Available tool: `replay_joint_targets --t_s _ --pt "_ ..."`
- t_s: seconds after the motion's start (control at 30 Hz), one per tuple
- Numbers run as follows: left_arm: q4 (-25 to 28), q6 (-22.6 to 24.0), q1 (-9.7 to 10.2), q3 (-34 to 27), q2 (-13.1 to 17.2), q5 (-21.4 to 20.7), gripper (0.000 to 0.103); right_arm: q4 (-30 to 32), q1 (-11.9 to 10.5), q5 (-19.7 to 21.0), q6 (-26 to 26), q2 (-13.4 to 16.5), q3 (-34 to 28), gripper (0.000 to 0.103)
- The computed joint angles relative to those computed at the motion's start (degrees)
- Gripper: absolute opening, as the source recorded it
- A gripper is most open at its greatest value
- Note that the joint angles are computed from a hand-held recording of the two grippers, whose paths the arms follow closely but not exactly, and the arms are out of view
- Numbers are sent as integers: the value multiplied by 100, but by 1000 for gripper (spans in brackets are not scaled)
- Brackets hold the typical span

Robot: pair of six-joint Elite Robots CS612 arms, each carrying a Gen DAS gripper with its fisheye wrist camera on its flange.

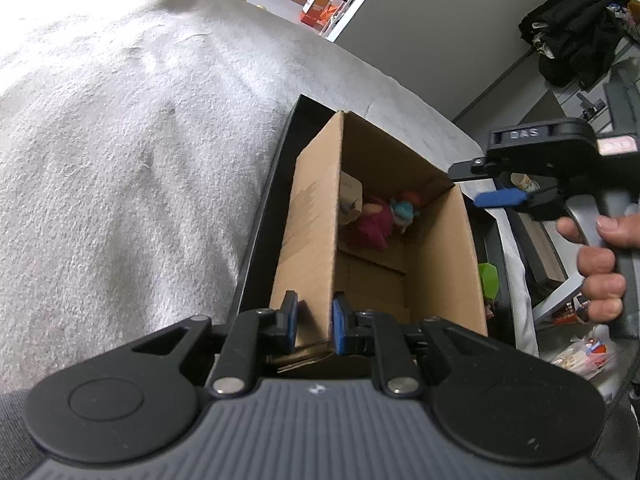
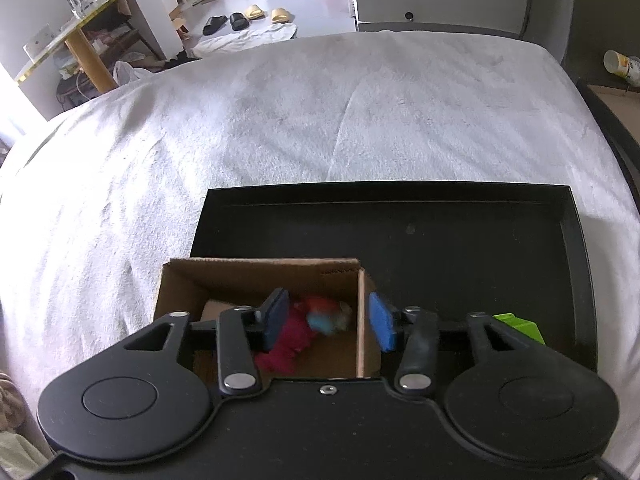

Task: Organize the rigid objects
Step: 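Carry the blue-red figure into the box with the right gripper and release, then move the right gripper back to the tray and grasp the white cube charger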

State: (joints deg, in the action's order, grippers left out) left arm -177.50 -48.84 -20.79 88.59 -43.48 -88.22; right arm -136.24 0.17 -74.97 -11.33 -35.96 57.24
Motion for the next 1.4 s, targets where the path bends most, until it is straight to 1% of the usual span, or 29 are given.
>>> replay_joint_targets --t_s 0.07,0.23,0.3,0.37,0.6,0.73,1.17,1.27,1.4 --pt "-1 18 0 -4 3 -6 17 -131 -19 18 -85 -58 101 62" --pt "-4 -4 3 -1 0 -17 17 -51 -85 159 -215 -157 206 66" --pt "2 10 0 -2 -1 -10 17 -114 -115 213 -234 -208 289 72" --pt "17 28 -6 -4 -3 5 17 -216 -150 279 -270 -264 390 74" --pt "105 46 -8 -36 0 25 17 -368 -279 419 -277 -385 593 77" --pt "145 21 -9 -49 2 39 17 -321 -370 578 -323 -434 663 78" --pt "352 71 -39 -99 -7 151 17 100 -633 1126 -819 -560 774 80" --pt "394 65 -47 -102 -15 175 17 223 -699 1225 -875 -545 753 83" --pt "513 115 -69 -121 -29 252 17 359 -790 1327 -956 -519 736 83"
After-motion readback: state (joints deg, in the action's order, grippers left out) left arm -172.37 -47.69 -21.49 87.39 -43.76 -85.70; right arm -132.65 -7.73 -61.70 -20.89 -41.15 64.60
